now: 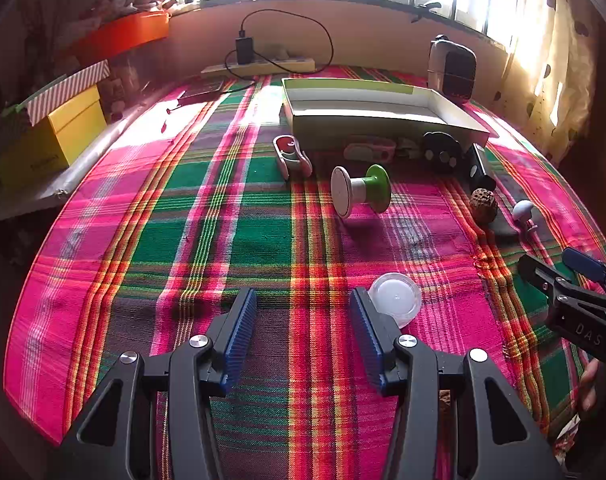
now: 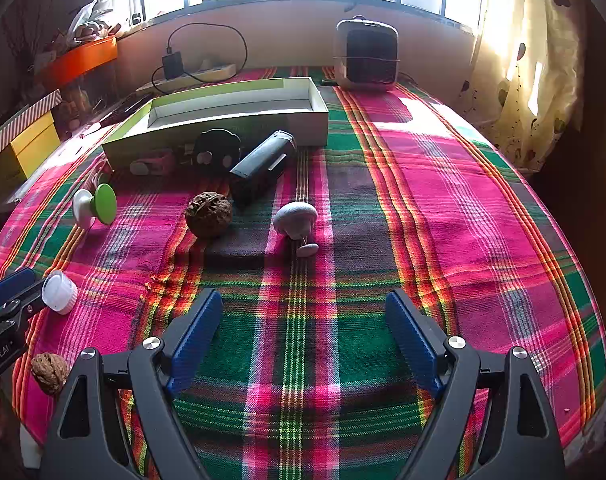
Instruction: Organize objects
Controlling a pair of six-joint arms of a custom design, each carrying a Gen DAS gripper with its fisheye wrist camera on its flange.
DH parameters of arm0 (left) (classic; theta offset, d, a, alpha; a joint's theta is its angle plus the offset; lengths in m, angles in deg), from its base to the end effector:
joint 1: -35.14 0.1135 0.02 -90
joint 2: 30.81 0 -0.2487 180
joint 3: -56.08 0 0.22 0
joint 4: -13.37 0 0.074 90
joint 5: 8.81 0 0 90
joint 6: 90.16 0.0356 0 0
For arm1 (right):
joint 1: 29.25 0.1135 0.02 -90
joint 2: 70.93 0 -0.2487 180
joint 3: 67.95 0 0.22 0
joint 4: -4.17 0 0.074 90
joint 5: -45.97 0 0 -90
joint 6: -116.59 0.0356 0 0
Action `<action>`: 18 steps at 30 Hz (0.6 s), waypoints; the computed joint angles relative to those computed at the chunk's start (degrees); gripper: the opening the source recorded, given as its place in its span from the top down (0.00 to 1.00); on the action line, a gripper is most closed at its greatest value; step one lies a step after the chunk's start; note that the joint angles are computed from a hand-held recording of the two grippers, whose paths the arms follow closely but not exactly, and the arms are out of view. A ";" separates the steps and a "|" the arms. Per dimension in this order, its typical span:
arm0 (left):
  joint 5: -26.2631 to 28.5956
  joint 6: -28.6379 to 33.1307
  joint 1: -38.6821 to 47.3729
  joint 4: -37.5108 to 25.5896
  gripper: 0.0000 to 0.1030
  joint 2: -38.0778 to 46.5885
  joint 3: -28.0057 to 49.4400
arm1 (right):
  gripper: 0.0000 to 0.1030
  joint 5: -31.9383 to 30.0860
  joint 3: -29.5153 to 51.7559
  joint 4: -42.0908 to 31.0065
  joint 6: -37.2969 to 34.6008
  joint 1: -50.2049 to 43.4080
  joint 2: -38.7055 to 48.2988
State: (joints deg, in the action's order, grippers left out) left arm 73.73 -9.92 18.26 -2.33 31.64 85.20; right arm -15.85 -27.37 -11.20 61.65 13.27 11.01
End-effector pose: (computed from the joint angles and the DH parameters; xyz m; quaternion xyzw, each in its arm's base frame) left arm 0.1549 -0.0422 0.1306 0.0353 0.9344 -0.0212 0.3539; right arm 0.1647 0.1282 0.1263 0.0091 0.9319 -0.0079 0.3626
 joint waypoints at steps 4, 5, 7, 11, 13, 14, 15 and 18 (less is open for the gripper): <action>0.04 0.00 0.04 0.05 0.55 0.09 0.04 | 0.18 0.00 -0.06 0.04 -0.01 -0.01 -0.02; -0.19 -0.19 -0.20 -0.07 0.55 0.12 0.13 | 0.18 0.00 -0.06 0.04 -0.01 -0.01 -0.02; -0.19 -0.19 -0.20 -0.07 0.55 0.12 0.13 | 0.18 0.00 -0.06 0.04 -0.01 -0.01 -0.02; -0.31 -0.34 -0.36 -0.12 0.55 0.16 0.19 | 0.18 0.03 -0.05 0.05 0.00 0.01 -0.01; -0.38 -0.41 -0.43 -0.14 0.55 0.15 0.20 | 0.18 0.07 -0.07 0.08 0.04 0.07 -0.01; -0.40 -0.45 -0.47 -0.14 0.55 0.15 0.21 | 0.18 0.06 -0.03 0.04 0.02 0.04 0.00; -0.45 -0.48 -0.51 -0.13 0.55 0.16 0.21 | 0.18 0.06 -0.03 0.04 0.02 0.04 0.00; -0.48 -0.52 -0.55 -0.14 0.55 0.17 0.22 | 0.18 0.06 -0.06 0.06 0.01 0.04 -0.02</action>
